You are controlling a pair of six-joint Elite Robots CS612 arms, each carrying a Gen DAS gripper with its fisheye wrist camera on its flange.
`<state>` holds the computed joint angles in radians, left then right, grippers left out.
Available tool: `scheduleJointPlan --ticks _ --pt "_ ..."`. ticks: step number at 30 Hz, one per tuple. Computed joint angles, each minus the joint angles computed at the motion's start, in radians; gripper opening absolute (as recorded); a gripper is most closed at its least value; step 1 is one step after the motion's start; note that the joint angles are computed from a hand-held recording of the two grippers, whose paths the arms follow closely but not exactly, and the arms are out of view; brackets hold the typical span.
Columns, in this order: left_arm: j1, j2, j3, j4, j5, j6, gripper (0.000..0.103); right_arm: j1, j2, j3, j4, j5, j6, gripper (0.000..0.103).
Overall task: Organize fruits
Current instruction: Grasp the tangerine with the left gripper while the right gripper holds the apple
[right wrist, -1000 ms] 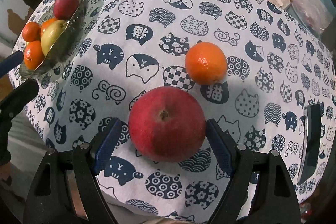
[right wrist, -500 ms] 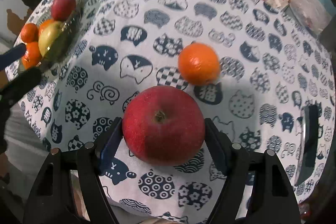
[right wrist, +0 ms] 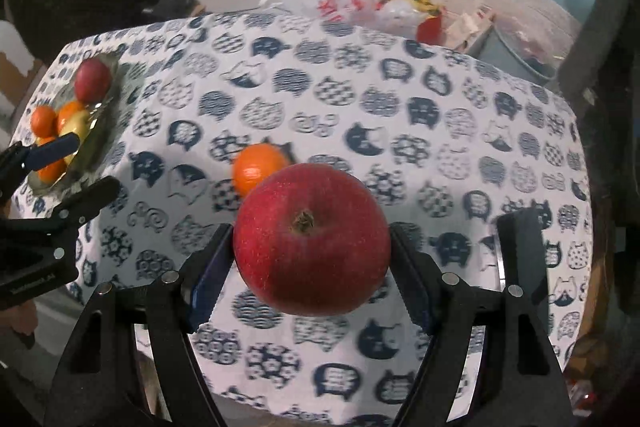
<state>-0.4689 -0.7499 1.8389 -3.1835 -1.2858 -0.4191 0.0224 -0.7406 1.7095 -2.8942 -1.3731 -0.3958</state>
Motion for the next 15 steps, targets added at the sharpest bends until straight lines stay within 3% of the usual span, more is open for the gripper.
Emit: scheduleJointPlan --ticks 15 --pt "-0.016 0.063 -0.128 0.075 -0.063 0.067 0.081 -0.056 0.028 -0.038 -0.006 0.013 0.051 0.076"
